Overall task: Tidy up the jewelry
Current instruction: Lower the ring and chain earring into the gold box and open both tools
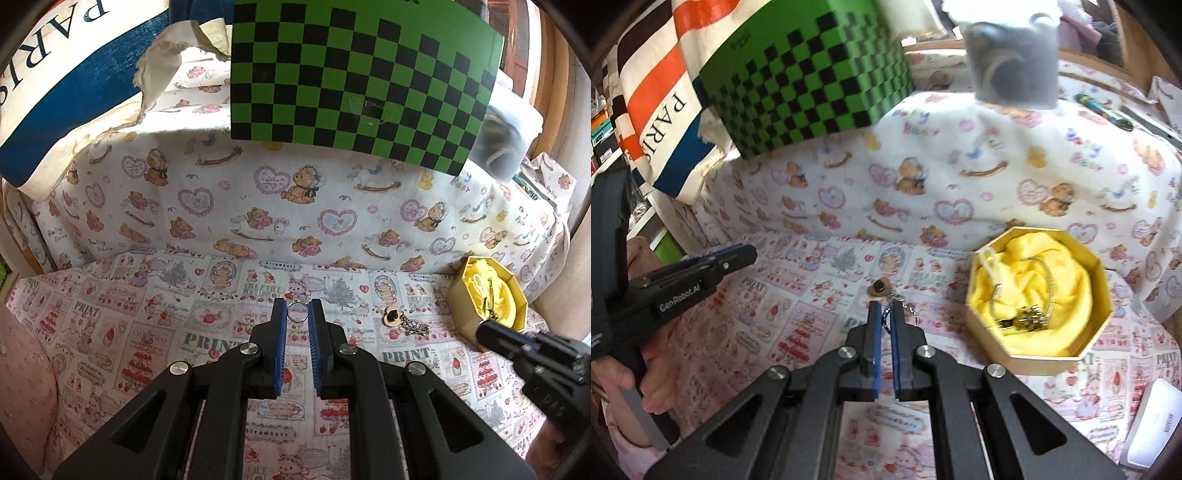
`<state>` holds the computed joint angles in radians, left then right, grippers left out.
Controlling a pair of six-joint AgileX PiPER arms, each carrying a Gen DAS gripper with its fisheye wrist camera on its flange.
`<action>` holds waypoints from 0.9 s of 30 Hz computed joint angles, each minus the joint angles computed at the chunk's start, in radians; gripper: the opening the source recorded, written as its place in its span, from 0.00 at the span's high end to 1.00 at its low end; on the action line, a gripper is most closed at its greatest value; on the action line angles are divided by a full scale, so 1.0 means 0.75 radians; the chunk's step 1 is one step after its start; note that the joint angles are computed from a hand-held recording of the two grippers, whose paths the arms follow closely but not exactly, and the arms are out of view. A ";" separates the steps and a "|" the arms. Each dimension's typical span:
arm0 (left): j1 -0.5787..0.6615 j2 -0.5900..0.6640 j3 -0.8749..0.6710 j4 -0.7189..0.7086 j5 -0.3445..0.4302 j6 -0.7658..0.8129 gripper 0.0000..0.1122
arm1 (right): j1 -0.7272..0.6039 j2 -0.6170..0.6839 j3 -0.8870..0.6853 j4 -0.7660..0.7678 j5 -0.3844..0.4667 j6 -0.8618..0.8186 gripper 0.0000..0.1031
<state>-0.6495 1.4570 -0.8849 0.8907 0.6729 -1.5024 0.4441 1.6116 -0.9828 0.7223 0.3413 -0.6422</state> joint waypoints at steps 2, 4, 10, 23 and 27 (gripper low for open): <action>-0.004 0.012 -0.005 0.000 0.002 0.003 0.90 | -0.022 0.000 0.005 0.033 0.004 -0.035 0.96; -0.012 0.026 -0.013 0.004 0.011 0.004 0.90 | -0.045 -0.013 0.016 0.052 0.011 -0.060 0.96; -0.020 0.049 -0.028 -0.014 0.013 0.028 0.90 | -0.126 -0.032 0.010 0.174 0.039 -0.176 0.96; -0.298 0.104 -0.302 0.021 0.119 0.005 0.90 | -0.455 0.013 -0.005 0.609 0.207 -0.504 0.96; -0.291 0.299 -0.549 -0.119 0.081 0.225 0.90 | -0.532 0.048 -0.020 0.678 0.280 -0.545 0.96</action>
<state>-0.8680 1.6815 -1.2969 0.8016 0.7337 -1.3334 0.0452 1.6474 -0.9976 1.2309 0.5513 -1.0507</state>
